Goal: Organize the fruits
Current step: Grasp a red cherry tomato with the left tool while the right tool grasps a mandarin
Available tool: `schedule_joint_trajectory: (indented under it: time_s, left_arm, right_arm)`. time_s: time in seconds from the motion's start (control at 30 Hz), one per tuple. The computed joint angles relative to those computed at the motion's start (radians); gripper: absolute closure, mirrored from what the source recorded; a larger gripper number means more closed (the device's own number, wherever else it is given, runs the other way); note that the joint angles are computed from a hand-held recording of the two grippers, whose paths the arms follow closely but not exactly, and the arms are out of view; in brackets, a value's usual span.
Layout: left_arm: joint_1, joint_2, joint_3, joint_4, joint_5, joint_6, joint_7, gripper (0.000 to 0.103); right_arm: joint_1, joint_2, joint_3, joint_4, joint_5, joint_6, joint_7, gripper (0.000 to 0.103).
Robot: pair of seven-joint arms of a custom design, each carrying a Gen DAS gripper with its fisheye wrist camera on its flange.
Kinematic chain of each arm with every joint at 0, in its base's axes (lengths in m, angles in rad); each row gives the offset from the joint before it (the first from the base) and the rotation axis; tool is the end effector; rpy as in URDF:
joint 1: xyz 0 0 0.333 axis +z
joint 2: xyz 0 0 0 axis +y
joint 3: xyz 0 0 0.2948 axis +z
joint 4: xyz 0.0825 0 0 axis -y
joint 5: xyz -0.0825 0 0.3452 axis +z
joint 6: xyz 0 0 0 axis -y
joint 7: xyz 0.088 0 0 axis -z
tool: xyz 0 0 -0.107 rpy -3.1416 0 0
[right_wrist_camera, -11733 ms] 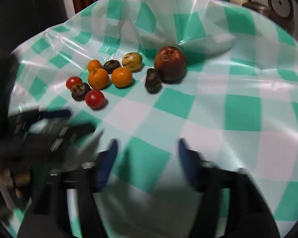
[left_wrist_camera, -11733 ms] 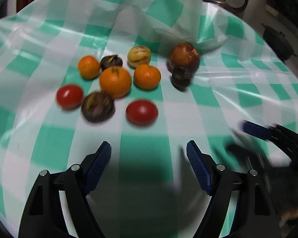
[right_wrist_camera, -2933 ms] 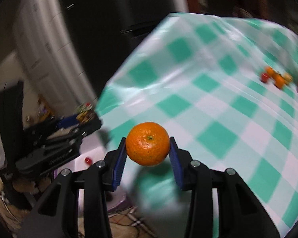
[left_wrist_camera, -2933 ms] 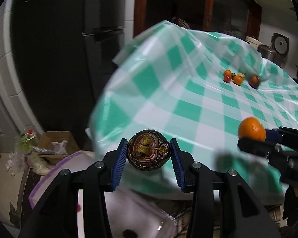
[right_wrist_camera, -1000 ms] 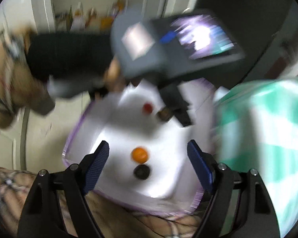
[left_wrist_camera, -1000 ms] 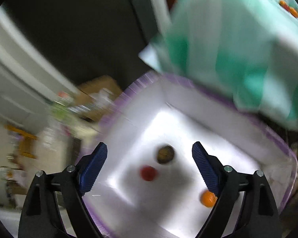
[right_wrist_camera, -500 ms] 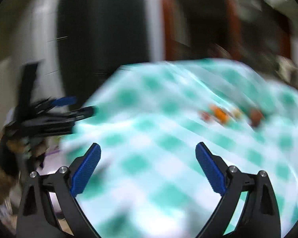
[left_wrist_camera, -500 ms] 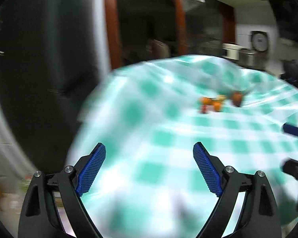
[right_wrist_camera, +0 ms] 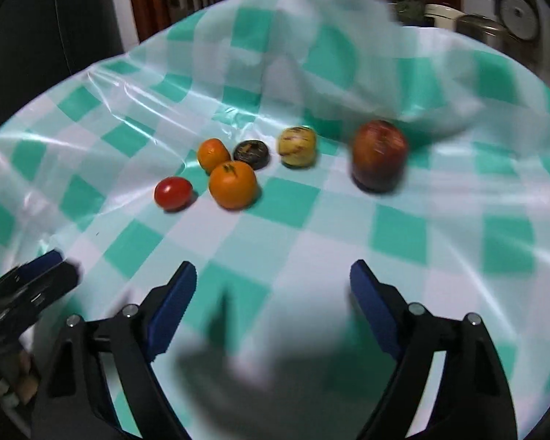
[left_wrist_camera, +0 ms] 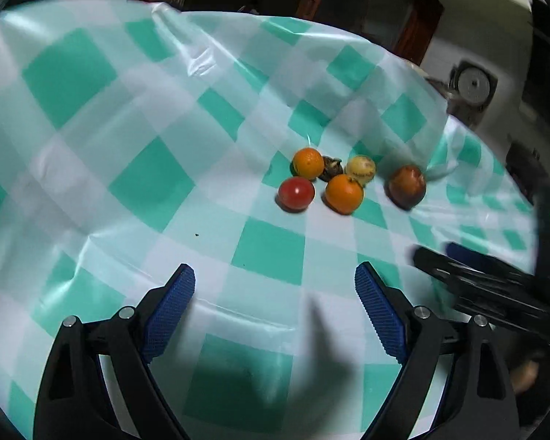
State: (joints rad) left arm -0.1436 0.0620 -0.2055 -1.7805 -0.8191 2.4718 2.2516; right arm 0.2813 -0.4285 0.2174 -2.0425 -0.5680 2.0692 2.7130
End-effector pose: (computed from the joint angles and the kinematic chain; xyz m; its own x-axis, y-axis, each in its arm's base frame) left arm 0.5551 -0.1966 0.5742 -0.5990 -0.7259 0.3380 -0.6651 0.2160 -0.7149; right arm 0.3815 0.1990 0.6511 -0.4418 -0.8958 -0.0484 -0.6307 0.3484 -0.6934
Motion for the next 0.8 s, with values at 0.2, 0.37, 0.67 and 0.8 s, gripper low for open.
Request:
schedule_joint_trajectory:
  time_s: [0.2,0.37,0.67,0.8]
  left_arm:
    - [0.015,-0.002,0.007,0.008,-0.059,-0.075,0.036,0.016]
    - [0.011,0.008,0.006,0.024,-0.018,-0.088,-0.001,0.016]
    - [-0.003,0.043,-0.004,0.063,0.112,-0.089,-0.109,0.016]
    - [-0.022,0.127,-0.015,0.178,0.191,-0.128,-0.168,0.017]
  right_arm:
    - [-0.012,0.196,-0.083,0.145,0.066,0.063,-0.176,0.037]
    - [-0.025,0.281,-0.120,0.220,0.123,0.087,-0.244,0.049]
    - [-0.050,0.014,-0.079,-0.076,0.112,0.247,-0.018,0.057]
    - [-0.093,-0.142,-0.039,-0.239,0.071,0.338,0.154,0.057]
